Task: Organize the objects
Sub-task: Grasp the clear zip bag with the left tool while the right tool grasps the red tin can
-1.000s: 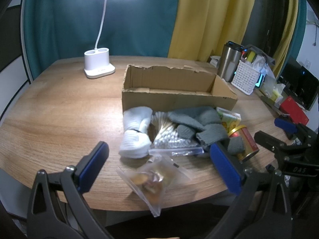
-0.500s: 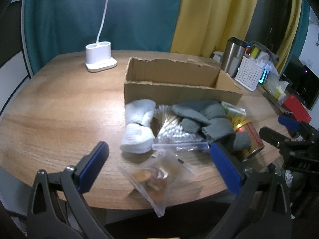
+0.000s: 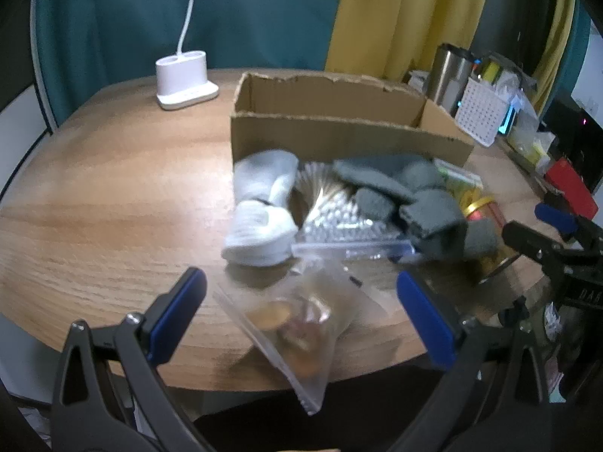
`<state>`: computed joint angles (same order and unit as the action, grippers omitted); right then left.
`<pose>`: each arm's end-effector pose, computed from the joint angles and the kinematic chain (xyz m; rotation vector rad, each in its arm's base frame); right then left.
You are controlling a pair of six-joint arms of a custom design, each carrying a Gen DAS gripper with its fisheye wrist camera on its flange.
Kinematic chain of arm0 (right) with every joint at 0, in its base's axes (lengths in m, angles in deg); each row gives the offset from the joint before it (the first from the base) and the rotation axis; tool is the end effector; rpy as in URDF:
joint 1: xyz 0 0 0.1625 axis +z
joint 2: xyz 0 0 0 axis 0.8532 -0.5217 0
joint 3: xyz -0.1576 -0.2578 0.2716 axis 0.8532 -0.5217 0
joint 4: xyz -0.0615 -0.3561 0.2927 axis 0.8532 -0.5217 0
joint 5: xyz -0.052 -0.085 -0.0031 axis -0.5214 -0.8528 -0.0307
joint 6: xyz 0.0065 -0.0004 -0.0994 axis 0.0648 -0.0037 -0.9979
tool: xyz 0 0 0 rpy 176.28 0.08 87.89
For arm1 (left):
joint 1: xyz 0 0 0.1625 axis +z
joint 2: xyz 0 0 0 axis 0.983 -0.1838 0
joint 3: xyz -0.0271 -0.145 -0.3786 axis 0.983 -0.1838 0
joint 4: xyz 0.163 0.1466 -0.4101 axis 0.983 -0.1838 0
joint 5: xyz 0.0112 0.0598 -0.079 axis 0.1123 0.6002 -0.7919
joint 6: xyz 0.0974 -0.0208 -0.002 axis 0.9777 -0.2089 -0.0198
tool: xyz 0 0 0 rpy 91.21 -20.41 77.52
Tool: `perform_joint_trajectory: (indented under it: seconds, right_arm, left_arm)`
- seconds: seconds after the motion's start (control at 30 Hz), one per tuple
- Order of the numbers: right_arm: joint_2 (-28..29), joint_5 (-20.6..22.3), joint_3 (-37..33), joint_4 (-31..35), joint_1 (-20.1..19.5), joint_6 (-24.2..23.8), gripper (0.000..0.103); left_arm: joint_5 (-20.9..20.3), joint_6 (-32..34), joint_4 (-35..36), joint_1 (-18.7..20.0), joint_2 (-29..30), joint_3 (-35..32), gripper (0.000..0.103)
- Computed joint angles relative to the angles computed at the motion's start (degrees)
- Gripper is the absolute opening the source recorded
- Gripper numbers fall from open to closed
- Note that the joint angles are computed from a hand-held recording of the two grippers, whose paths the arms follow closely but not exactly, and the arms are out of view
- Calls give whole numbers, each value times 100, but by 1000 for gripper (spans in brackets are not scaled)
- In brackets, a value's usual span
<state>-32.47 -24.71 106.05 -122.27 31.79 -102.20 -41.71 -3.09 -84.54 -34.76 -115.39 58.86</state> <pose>0.1007 -0.6201 0.3239 0.6735 -2.3074 0.8137 -0.3055 -0.5967 0.0479 0.3902 2.3640 -0.8436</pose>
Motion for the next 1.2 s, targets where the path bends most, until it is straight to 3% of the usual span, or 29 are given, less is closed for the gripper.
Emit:
perform_joint_trajectory:
  seconds: [0.3,0.4,0.67,0.73,0.87,1.07,1.2]
  right_arm:
    - [61,-26,-82,182,-45,172,103]
    - [63,-70,-90,186,-59,173,103]
    - [44,-112,-75,209,-126,227,103]
    - [50,-110,-74,226,-143,220,103]
    - [75,-88,-88,264,-180,234,102]
    - [107,5,-121,374,-214,210,92]
    - [76,193,-168,726,-264,310,64]
  left_arm:
    - [-64,-66,326,60,64,-59,101]
    - [-234,-44,425,111,87,-90,89]
    - [-262,30,515,102,140,-122,84]
    - [-258,89,511,85,155,-132,73]
    - [-277,155,517,69,168,-147,67]
    - [-432,226,433,62,123,-101,62]
    - [-488,326,320,53,107,-80,59]
